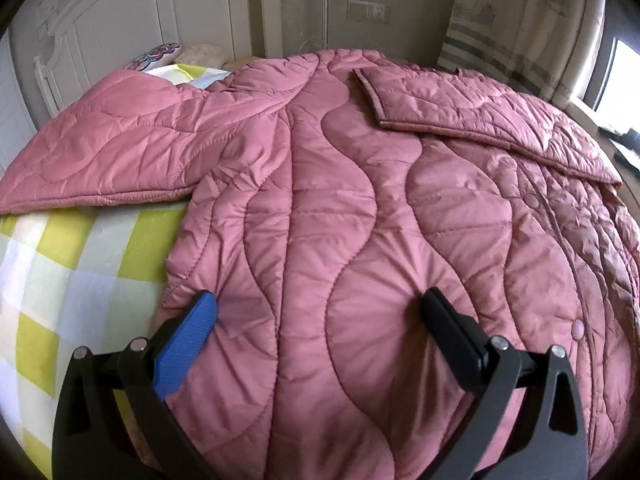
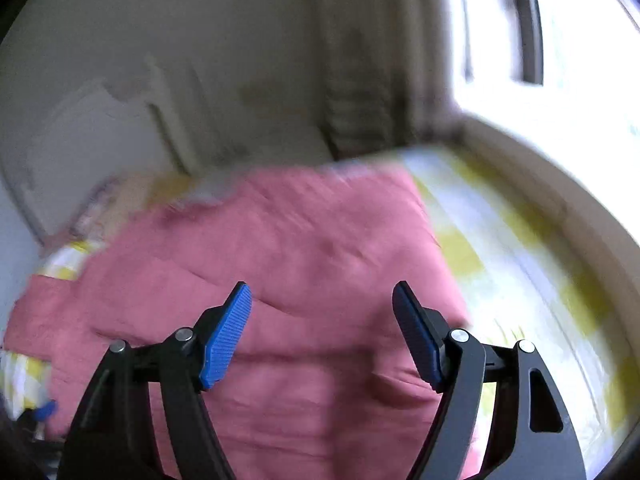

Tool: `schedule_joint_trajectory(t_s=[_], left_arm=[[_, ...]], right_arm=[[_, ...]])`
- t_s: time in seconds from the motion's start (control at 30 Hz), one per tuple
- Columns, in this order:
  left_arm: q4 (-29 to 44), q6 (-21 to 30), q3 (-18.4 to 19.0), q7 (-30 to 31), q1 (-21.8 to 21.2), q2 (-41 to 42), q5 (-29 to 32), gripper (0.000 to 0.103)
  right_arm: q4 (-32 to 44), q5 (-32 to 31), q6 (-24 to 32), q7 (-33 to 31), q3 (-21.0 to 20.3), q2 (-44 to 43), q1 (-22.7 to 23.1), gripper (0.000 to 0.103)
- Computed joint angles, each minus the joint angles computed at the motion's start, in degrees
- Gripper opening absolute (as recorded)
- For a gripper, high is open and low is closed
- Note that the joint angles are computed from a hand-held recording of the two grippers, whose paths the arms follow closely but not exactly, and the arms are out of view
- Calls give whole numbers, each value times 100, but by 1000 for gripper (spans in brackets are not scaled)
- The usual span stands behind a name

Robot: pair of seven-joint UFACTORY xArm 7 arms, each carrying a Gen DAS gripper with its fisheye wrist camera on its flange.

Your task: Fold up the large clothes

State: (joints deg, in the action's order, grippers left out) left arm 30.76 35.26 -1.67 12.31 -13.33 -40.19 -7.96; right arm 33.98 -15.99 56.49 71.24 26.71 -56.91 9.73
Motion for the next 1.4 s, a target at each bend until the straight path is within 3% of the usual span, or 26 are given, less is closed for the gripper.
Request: schedule_joint_trajectory(t_s=[0.1, 0.23, 0.3, 0.33, 0.4, 0.5, 0.63, 0.93, 1.07, 1.2, 1.27, 1.4], left_arm=[[373, 305, 112, 211, -288, 57, -233, 100], [682, -410, -333, 160, -353, 239, -74, 101], [859, -516, -416, 124, -446, 540, -28, 101], [895, -519, -484, -13, -423, 680, -9, 101], [779, -613, -428, -134, -512, 866, -122, 101], [509, -688, -412, -169, -603, 1048, -170, 101], [475, -842, -120, 85, -817, 1170, -450, 101], [372, -925, 50, 606, -847, 1174, -670, 101], [441, -803, -91, 508, -747, 1110, -603, 101], [469, -816, -87, 514, -749, 1149, -619, 101], [434, -813, -110, 492, -747, 1101, -618, 101], [348, -814, -108, 471, -777, 1000, -631, 101]], right_arm=[[-144, 57, 459, -227, -139, 113, 79, 70], [269, -128, 1061, -323, 96, 474, 14, 75], [334, -304, 1235, -190, 233, 460, -26, 75], [317, -380, 1156, -213, 411, 283, -128, 75], [116, -833, 654, -105, 413, 247, 124, 75], [296, -1028, 606, -421, 562, 550, 108, 76], [346, -507, 794, -683, 108, 1288, 287, 87], [81, -164, 825, -649, -210, 501, 752, 84], [101, -633, 303, -505, -190, 49, 147, 83], [209, -778, -156, -797, -464, 695, -386, 83], [363, -282, 89, -1536, -923, 1461, -95, 85], [462, -197, 390, -1817, -867, 1489, 4, 85]])
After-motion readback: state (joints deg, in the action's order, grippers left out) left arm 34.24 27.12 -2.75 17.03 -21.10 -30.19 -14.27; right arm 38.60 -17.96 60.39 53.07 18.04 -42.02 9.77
